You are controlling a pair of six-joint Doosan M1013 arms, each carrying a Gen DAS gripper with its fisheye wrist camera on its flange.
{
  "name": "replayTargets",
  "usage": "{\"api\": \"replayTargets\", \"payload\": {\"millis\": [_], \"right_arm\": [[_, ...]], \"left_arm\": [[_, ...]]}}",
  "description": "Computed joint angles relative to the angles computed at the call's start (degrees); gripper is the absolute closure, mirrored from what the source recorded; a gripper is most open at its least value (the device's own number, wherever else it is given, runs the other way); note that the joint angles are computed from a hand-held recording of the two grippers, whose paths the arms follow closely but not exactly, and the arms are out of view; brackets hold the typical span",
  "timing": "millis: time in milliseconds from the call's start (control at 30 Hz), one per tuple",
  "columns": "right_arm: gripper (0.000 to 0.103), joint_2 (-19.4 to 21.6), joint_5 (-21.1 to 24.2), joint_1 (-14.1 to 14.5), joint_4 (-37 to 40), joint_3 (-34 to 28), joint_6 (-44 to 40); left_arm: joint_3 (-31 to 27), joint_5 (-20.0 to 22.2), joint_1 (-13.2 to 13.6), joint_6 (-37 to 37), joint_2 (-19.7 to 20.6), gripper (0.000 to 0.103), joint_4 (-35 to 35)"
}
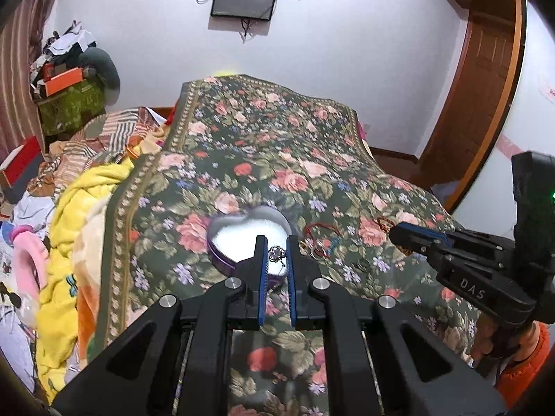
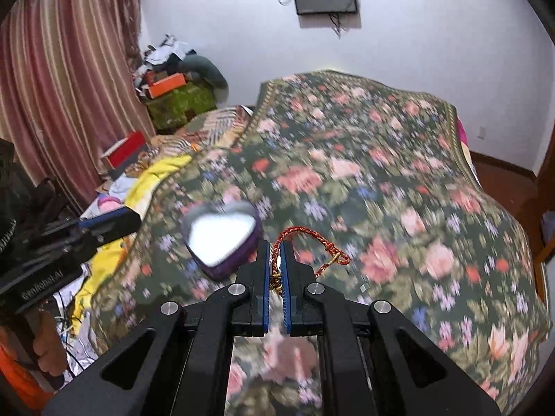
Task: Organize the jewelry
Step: 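Carry the bracelet into the heart tin and open the right gripper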
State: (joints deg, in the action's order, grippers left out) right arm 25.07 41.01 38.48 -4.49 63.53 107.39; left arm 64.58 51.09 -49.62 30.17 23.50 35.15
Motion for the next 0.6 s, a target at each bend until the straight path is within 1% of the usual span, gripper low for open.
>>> {"api": "replayTargets", "payload": {"millis": [300, 400, 600], "right_arm": [[0.098, 3.37, -0.84, 0.09, 4.86, -6.18, -6.12], [0.098, 4.81, -0.29, 0.18, 7.25, -8.26, -8.63], [0.098, 7.74, 2.59, 0.26, 11.62, -11.87, -12.93]], "left_arm": [[-0.18, 0.35, 1.29, -1.02, -0.15, 0.094, 2.74], [0.01, 0.28, 1.81, -1.4, -0.2, 0.094, 3.05], [0.08, -0.06, 3.1, -0.8, 0.21, 0.094, 2.18]]}}
